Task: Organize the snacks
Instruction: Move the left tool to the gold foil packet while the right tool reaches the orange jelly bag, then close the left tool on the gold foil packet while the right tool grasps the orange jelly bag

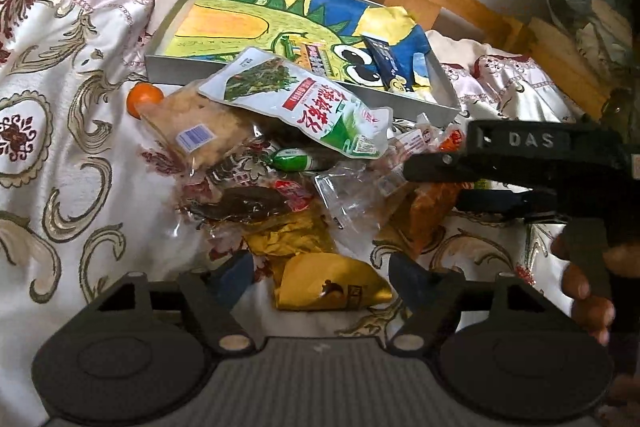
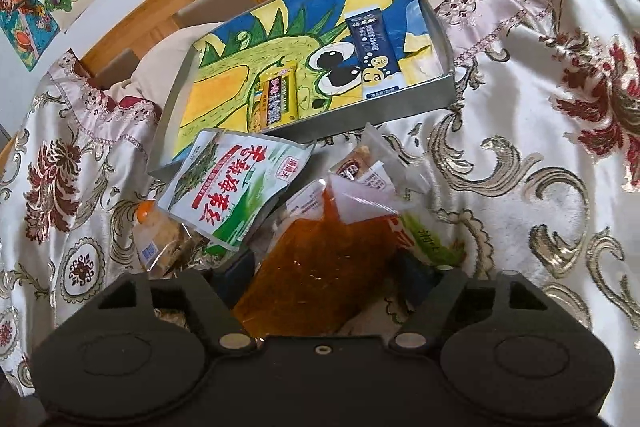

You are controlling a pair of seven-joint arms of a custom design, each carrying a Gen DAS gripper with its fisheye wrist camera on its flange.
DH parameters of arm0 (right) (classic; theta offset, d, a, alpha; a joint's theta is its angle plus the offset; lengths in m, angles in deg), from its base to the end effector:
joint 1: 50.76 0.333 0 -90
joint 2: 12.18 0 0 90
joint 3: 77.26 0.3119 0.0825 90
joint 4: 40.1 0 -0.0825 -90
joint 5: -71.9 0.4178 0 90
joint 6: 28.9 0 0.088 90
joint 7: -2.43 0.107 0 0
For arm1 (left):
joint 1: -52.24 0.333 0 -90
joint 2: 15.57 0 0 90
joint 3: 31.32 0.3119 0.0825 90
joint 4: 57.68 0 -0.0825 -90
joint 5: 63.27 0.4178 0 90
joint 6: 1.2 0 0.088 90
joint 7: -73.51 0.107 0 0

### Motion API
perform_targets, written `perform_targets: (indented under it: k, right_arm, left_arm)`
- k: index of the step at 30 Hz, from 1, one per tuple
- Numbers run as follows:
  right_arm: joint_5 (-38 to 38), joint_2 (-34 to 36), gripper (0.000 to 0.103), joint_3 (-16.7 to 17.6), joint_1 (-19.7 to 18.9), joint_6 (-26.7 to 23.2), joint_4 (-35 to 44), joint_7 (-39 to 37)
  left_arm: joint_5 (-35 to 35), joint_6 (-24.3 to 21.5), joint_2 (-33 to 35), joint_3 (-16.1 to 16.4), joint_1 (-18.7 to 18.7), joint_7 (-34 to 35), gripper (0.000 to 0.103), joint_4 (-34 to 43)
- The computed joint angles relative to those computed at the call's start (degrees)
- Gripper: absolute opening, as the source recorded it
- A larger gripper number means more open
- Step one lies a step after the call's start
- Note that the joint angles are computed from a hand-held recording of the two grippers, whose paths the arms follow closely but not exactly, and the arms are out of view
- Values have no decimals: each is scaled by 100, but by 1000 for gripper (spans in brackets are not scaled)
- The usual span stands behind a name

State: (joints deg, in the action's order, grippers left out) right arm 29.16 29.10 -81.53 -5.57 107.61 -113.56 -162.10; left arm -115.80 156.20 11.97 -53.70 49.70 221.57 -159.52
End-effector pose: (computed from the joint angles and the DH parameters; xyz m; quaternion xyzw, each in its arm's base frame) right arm 0.6017 0.5336 0.3501 -0.4185 0.8331 -0.1972 0.3033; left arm 0.6682 -0.2453 0.3216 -0.4372 0.8064 -0.3977 0.0187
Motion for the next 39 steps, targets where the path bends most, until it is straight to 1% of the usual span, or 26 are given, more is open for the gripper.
perform_targets:
  k: [2,4,6,7,8,12,15,17,20,21,23,24,25,26,28,30,32,34,35,39]
  right_arm:
    - [2,-56,69,7,14,-30,-60,-2]
    - [-31,-128,65,5,41,-34,-149,63]
    - [-103,-221,55,4,76,-17,-262,152]
    - [-152,-265,49,4,95,1,-315,205]
    - [-219,-302,46,2,114,24,-359,235]
    - [-235,-199,45,75,82,-101,-176,-5]
    - [-169,-213,45,96,61,-92,-202,14]
    - [-120,-225,43,120,61,-148,-196,-30]
    - [-81,-238,44,139,78,-202,-195,-43]
    - [-74,-239,48,137,87,-217,-198,-17]
    - [-49,-205,53,135,85,-273,-161,-6]
    - [-41,-195,57,128,83,-280,-160,26]
    - [-48,-199,61,110,84,-247,-189,113]
    - [-62,-210,63,89,74,-166,-239,224]
    - [-96,-214,71,48,53,-2,-314,453]
    - [-119,-141,76,20,26,98,-261,596]
    - [-84,12,79,32,-23,112,-78,466]
    - [-44,167,82,15,-24,54,127,322]
    - [-39,215,82,-9,-5,23,191,285]
    - [11,257,72,-51,51,-114,266,163]
  left_arm:
    - [271,6,102,162,-166,-405,78,142]
    - [459,-19,210,224,-229,-736,78,298]
    - [612,-39,304,243,-245,-985,77,423]
    - [692,-23,344,255,-256,-1094,73,468]
    - [770,12,368,257,-262,-1167,67,483]
    - [1077,184,369,244,-262,-1339,56,428]
    - [1087,222,334,128,-150,-1325,52,349]
    - [1070,125,270,101,-87,-1384,50,295]
    - [1000,-22,178,90,-24,-1438,50,226]
    - [996,-27,181,103,-35,-1452,50,232]
    - [1099,-34,227,175,-117,-1548,53,301]
    - [1142,-35,258,190,-144,-1578,56,342]
    - [1162,-88,294,176,-139,-1570,65,390]
    - [1153,-179,332,128,-103,-1493,75,441]
    - [1141,-222,358,43,-65,-1209,83,447]
    - [1199,8,308,47,-134,-1007,83,312]
    - [1240,212,258,17,-154,-777,82,178]
    - [1317,320,223,50,-213,-763,81,116]
    - [1317,335,215,52,-216,-799,78,108]
    - [1203,333,211,40,-159,-1017,68,121]
